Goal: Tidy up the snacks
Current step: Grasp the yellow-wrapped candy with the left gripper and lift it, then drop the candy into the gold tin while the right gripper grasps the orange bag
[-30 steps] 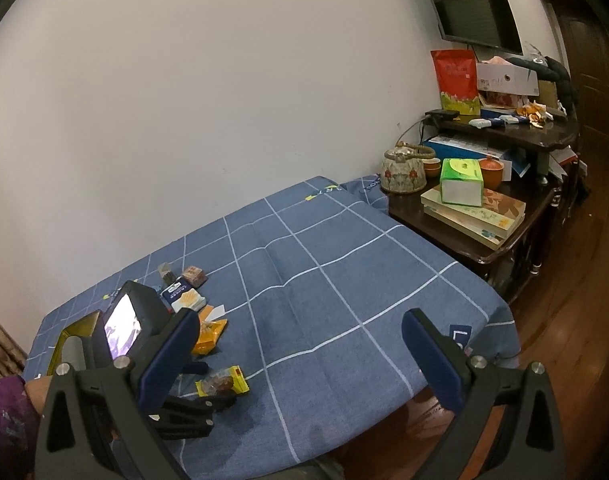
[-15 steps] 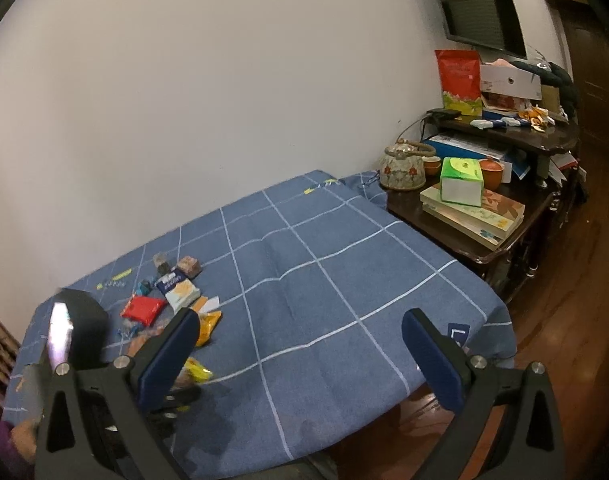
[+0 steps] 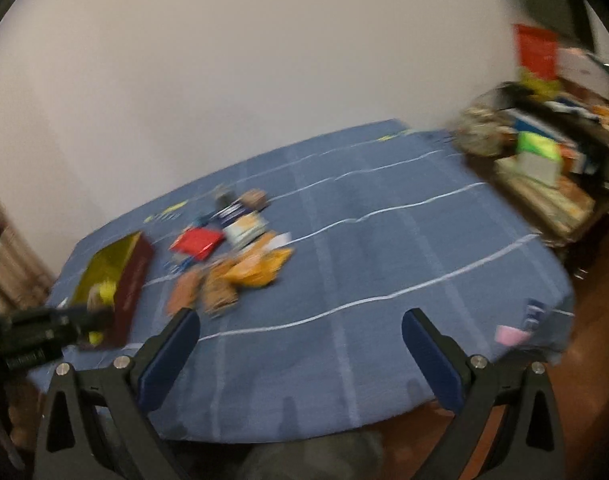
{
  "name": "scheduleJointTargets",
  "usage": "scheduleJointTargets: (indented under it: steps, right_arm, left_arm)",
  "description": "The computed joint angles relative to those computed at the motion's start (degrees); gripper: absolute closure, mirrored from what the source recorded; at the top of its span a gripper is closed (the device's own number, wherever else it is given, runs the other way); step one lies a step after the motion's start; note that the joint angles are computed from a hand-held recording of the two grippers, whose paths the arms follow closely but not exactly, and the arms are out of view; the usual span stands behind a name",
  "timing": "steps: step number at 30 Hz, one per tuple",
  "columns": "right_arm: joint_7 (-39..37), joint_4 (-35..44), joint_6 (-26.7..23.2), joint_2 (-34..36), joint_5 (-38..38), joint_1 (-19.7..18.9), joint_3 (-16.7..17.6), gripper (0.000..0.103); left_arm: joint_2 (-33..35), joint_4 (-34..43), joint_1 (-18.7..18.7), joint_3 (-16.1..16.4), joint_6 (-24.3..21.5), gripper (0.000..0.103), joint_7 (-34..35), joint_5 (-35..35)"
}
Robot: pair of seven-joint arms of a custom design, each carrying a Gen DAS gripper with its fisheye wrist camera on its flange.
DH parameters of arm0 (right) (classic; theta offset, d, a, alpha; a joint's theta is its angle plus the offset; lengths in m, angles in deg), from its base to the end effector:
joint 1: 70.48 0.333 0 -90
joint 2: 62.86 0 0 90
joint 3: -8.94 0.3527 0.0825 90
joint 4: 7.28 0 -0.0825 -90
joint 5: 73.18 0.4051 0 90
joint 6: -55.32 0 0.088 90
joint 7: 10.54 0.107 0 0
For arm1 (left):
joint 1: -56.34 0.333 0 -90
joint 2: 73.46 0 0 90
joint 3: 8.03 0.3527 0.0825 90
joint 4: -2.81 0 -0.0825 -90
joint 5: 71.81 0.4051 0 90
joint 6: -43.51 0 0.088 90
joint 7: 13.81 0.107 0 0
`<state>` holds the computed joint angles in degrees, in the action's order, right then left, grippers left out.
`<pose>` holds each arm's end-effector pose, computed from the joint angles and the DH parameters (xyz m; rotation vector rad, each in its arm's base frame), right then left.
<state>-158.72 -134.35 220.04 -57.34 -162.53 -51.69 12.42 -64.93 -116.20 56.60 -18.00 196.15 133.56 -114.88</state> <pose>0.5003 0.2657 0.3781 -1.4058 1.9032 -0.6078 0.6204 -0.0825 0.4232 -1.3585 2.4572 -0.8964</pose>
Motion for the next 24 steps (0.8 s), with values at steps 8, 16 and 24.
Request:
scheduleJointTargets:
  steps: [8, 16, 24]
  right_arm:
    - [-37.61, 12.87, 4.93, 12.33, 27.4, -3.49, 1.21, 0.032]
    - [-57.9, 23.12, -0.99, 24.16, 48.96, -6.48, 5.28, 0.038]
    - [-62.13, 29.03, -3.91, 29.05, 56.62, -2.06, 0.86, 0.04]
  left_arm:
    - [-1.36, 0.39, 1.77, 1.11, -0.08, 0.079, 2.2, -3.89]
    - [-0.37, 1.08, 2.31, 1.51, 0.29, 0.079, 1.83, -3.55]
    - [0.33, 2.17, 3.12, 1.13, 1.21, 0.079, 2.77, -5.14]
